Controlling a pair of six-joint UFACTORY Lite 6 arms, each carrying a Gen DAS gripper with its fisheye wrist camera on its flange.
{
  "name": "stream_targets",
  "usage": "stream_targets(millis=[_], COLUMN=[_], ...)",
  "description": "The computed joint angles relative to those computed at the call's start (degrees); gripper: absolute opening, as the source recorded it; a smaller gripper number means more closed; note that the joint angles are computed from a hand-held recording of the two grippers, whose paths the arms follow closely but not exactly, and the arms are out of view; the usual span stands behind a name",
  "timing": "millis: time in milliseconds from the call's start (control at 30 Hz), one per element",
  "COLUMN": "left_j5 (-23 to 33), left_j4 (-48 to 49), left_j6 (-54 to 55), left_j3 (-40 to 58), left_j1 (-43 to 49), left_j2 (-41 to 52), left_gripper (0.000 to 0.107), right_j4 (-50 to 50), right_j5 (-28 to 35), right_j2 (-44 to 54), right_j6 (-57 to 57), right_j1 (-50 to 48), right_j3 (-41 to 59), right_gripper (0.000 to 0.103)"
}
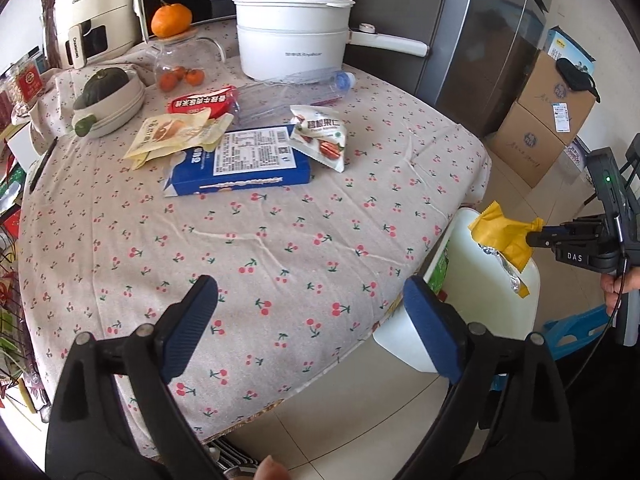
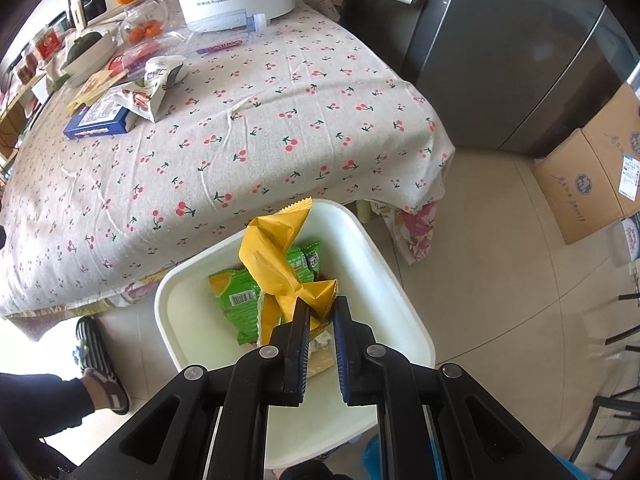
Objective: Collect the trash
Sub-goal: 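Carry both bags to the white bin and release the green bag, then open the right tool to drop the yellow bag into the bin, then grasp the white nut snack bag with the right tool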
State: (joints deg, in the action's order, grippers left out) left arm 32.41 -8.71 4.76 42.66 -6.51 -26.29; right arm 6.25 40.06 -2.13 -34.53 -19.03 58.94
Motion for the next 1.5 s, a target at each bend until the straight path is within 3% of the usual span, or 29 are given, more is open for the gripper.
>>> stream_targets(millis=[67, 100, 133, 200, 233, 633, 900, 1100, 1367, 1500], left_j5=[0.31, 0.42, 0.36, 0.15, 0.13, -2.12, -7.08, -8.87, -9.28, -10.40], left_j4=[-1.15, -1.85, -2.98, -4.76, -5.30, -13.65, -11.75, -18.88, -16.58, -12.40], left_j6=[2.27, 3.46, 5.00, 7.64, 8.67, 20.81, 19.47, 24.35, 17.74, 12.82], left_j3=[-0.70, -0.95, -1.31, -1.88, -2.00, 0.31, 4.50, 9.38, 16.82, 18.26], left_j1=[2.78, 4.09, 5.41, 7.72, 8.68, 18.75, 20.94, 23.55, 23.60, 22.16], left_j2=[-1.15, -1.55, -1.97, -2.43, -2.37, 4.05, 11.04, 18.33, 27.31, 29.36], left_gripper=[0.098, 0.100, 0.102, 0.102, 0.102, 0.102, 0.102, 0.102, 0.102, 0.102], right_j4=[0.46, 0.41, -0.17, -0.96, -0.46, -1.90, -3.66, -1.24, 12.58, 18.21], right_j5=[0.31, 0.43, 0.16, -1.25, -1.68, -1.66, -1.51, -0.92, 0.84, 4.74], right_j2=[0.72, 1.08, 1.18, 0.48, 0.15, 5.38, 15.04, 27.38, 46.94, 57.39], right_j6=[0.69, 1.32, 2.55, 4.48, 4.42, 14.98, 23.99, 26.59, 23.49, 23.09], right_j1=[0.71, 1.15, 1.81, 3.14, 3.67, 15.74, 24.36, 27.21, 26.75, 26.35], right_j3=[0.40, 0.73, 0.82, 0.40, 0.31, 6.72, 17.74, 30.83, 54.27, 67.86], right_gripper=[0.018, 0.028, 0.048, 0.070, 0.072, 0.080, 0.083, 0.083, 0.083, 0.079])
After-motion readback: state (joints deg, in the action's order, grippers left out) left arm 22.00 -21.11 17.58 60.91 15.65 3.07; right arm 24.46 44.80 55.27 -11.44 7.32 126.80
